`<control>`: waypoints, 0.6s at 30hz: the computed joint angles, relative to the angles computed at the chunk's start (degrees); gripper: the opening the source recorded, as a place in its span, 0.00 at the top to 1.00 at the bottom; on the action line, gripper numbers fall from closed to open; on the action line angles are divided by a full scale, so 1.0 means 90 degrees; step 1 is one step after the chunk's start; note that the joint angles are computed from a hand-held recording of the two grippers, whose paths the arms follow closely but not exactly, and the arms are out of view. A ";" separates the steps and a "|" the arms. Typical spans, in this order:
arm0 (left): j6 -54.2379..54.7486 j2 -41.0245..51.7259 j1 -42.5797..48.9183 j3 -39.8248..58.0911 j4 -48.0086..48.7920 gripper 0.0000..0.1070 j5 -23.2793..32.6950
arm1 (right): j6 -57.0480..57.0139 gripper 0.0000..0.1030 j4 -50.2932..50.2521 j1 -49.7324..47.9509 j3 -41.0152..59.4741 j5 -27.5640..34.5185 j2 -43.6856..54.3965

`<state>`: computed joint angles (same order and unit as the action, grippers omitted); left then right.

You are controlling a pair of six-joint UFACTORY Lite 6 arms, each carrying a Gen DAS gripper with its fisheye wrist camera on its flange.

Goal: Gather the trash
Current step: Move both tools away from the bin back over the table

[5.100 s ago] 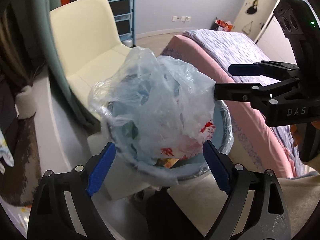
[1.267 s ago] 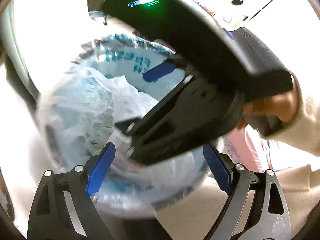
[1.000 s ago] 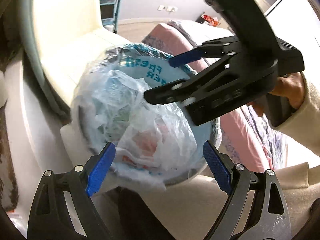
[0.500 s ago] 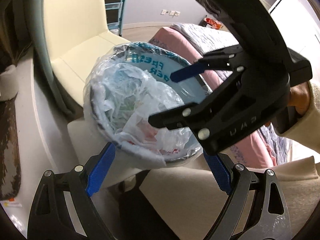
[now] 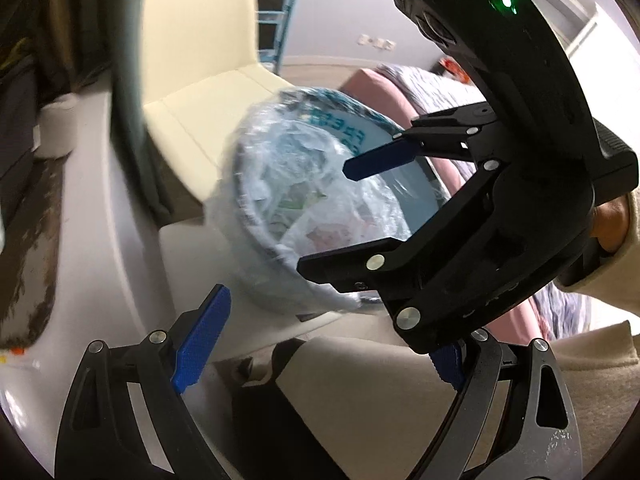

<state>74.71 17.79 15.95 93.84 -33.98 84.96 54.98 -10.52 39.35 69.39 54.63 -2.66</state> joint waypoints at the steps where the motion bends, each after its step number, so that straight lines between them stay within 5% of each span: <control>1: -0.0030 0.0026 0.0162 0.0064 -0.0012 0.19 0.0020 | -0.0058 0.17 -0.0009 0.0031 0.0166 0.0017 0.0140; 18: 0.0045 0.0502 0.3038 0.0744 -0.0061 0.19 0.0417 | -0.1674 0.17 0.0364 0.1057 0.5037 0.0928 0.4057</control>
